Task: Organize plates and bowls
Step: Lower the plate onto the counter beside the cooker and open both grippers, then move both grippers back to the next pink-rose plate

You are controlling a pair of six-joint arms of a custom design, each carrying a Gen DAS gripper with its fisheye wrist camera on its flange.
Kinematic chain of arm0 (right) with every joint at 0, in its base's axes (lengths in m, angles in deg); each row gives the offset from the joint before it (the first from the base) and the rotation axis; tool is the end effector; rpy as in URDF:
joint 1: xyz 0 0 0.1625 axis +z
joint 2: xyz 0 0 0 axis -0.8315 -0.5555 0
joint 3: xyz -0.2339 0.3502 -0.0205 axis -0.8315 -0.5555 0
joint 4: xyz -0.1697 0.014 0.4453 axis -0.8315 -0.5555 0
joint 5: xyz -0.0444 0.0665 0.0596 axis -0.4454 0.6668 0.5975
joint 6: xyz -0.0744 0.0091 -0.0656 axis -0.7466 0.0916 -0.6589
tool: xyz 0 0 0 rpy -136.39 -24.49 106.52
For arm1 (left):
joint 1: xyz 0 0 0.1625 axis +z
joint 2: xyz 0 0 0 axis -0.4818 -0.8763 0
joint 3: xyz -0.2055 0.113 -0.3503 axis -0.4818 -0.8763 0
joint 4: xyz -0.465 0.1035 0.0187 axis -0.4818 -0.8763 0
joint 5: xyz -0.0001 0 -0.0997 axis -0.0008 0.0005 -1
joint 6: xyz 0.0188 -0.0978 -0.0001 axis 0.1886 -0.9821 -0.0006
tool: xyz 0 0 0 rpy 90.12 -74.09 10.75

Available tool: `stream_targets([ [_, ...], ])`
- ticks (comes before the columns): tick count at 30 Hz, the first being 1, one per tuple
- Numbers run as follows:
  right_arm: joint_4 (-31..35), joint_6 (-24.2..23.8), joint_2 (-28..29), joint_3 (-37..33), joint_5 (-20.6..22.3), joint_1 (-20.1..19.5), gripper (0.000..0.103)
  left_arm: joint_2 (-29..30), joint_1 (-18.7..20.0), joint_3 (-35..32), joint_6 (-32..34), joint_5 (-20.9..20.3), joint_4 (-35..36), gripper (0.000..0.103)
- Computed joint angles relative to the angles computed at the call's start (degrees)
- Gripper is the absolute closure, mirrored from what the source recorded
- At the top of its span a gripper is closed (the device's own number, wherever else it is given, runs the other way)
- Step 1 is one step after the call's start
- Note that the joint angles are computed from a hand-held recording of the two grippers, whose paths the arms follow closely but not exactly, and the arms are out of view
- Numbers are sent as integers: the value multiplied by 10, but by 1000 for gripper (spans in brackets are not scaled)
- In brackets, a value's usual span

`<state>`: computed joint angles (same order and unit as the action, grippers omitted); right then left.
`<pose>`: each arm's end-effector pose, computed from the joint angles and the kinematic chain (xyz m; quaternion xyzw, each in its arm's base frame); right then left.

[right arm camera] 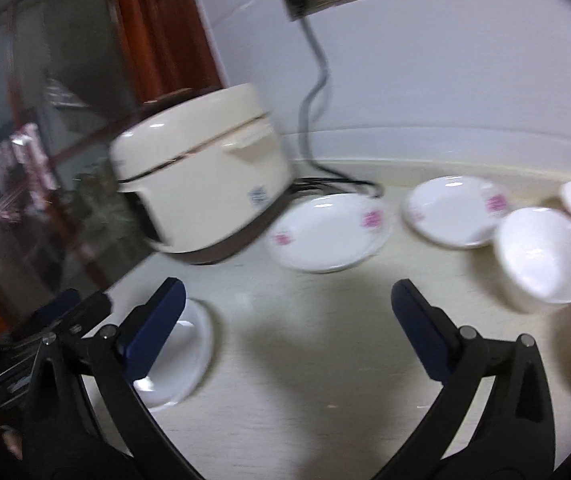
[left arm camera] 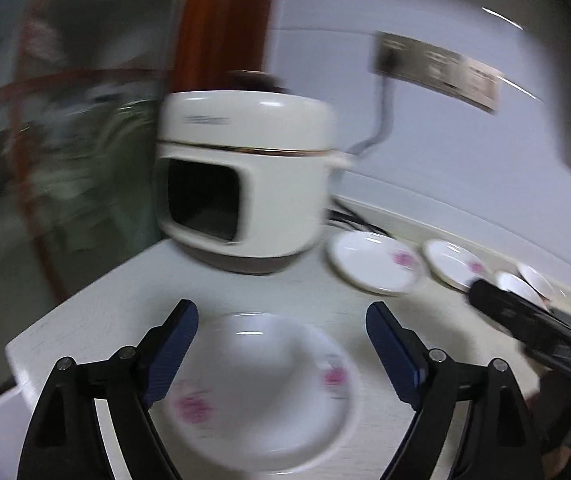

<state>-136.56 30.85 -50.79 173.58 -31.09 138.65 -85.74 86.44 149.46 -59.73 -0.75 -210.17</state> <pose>0.0406 -0.7512 0.1593 0.2653 -0.8645 0.4014 0.1455 -0.1953 -0.6990 0.0161 0.1352 0.8128 -0.4821 0.2977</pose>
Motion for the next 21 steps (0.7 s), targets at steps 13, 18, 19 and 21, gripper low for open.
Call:
stream_targets([
  [13, 19, 200, -23, -22, 199, -77, 0, 105, -4, -170, 39, -7, -16, 15],
  [18, 14, 140, -5, -33, 115, -56, 0, 121, 10, -182, 37, -83, -65, 15],
  [19, 9, 120, 0, -34, 87, -49, 0, 126, 14, -180, 45, -101, -89, 15],
  [21, 4, 90, 5, -33, 49, -38, 0, 130, 22, -173, 53, -136, -114, 15],
])
